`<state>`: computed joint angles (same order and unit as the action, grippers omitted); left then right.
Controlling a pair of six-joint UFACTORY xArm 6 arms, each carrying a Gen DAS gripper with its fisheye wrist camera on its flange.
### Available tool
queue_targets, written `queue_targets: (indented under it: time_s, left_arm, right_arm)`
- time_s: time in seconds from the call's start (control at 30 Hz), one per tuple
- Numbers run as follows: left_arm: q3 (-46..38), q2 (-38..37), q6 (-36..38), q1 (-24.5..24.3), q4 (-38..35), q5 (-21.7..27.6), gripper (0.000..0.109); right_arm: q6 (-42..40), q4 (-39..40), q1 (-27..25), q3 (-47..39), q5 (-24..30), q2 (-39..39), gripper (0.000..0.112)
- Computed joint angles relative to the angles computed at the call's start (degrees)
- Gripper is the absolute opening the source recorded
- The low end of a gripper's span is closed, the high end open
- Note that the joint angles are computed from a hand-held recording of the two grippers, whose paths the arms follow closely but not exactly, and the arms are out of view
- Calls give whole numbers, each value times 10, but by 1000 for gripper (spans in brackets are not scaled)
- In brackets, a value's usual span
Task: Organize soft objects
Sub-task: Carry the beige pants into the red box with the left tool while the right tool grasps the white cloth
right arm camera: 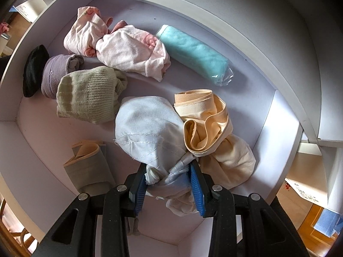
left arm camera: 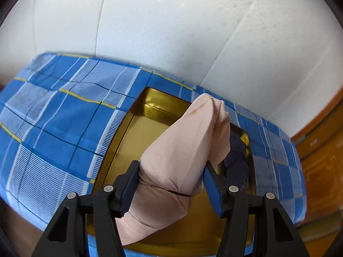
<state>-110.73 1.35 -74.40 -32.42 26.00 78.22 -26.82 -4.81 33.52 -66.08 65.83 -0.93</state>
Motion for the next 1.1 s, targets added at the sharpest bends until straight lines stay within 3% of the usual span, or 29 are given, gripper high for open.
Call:
queue_targets:
  time_s: [0.1, 0.4, 0.83, 0.97, 1.1]
  left_arm:
    - [-14, 23, -12, 15, -4, 2, 59]
    - [-102, 105, -16, 42, 16, 79, 59]
    - [-116, 138, -31, 58, 45, 98, 59]
    - [-132, 150, -5, 52, 47, 110, 63]
    - [-105, 125, -29, 46, 41, 95, 68]
  right_arm:
    - [1, 4, -2, -2, 3, 1, 37]
    - [0, 12, -6, -8, 9, 3, 38]
    - [6, 18, -8, -15, 15, 7, 38]
    - [6, 19, -8, -14, 15, 7, 38]
    - [5, 18, -8, -15, 15, 8, 39]
